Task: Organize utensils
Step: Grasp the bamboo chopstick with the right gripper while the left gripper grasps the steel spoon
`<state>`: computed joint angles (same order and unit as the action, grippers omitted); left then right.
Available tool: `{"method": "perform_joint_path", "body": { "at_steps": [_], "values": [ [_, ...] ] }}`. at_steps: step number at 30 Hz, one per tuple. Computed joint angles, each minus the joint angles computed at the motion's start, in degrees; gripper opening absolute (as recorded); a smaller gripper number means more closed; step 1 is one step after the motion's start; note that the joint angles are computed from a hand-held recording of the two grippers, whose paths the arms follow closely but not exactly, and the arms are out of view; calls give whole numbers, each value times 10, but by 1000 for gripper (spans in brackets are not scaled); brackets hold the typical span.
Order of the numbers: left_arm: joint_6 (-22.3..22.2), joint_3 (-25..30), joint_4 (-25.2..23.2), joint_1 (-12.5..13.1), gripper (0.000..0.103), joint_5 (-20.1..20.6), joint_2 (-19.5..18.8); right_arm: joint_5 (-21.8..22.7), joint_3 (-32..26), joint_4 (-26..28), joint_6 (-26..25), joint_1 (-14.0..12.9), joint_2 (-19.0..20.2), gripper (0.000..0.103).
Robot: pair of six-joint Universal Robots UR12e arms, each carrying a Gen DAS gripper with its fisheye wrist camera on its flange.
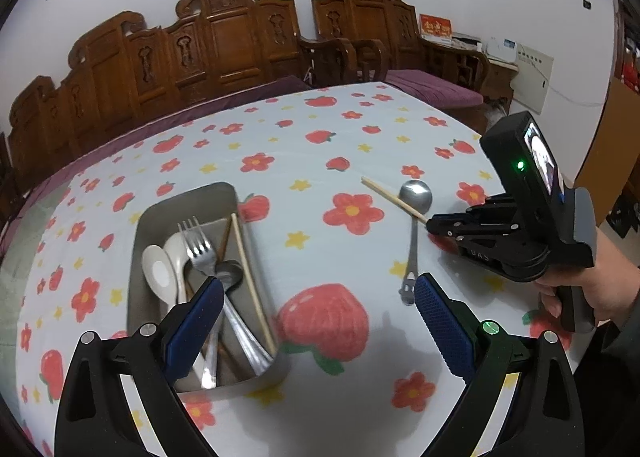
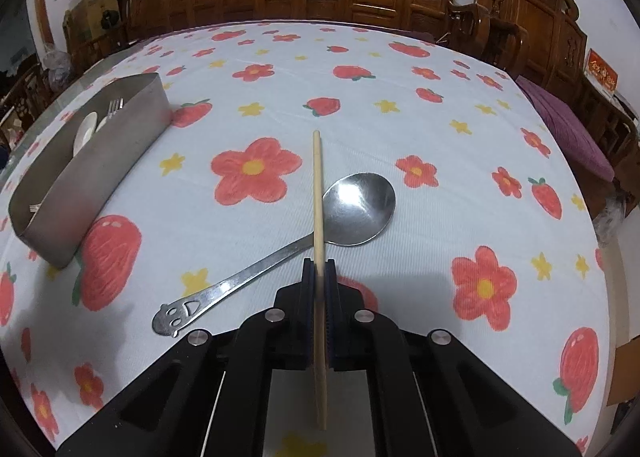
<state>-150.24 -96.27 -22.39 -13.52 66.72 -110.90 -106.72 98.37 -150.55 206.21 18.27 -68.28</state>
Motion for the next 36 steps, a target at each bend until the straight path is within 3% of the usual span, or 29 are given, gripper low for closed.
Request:
{"method": "perform_joint_path", "body": {
  "at_steps": [6, 13, 20, 25, 30, 36],
  "values": [
    [13, 7, -7, -19, 92, 18, -5, 0, 36, -68, 9, -8, -26, 6],
    [20, 33, -37, -41, 92, 27, -25, -30, 59, -60, 13, -16, -45, 6],
    [30, 69, -76, -64, 92, 31, -55, -11, 82, -83, 39, -34, -60, 6],
    [26, 99, -116, -77, 70, 44, -78, 6, 90, -96, 53, -41, -64, 6],
    [11, 126, -153, -85, 40, 57, -99, 17, 91, -102, 58, -43, -64, 6],
    [-2, 134, -160, -88, 35, 66, -105, 26, 91, -108, 58, -44, -63, 6]
  ]
}}
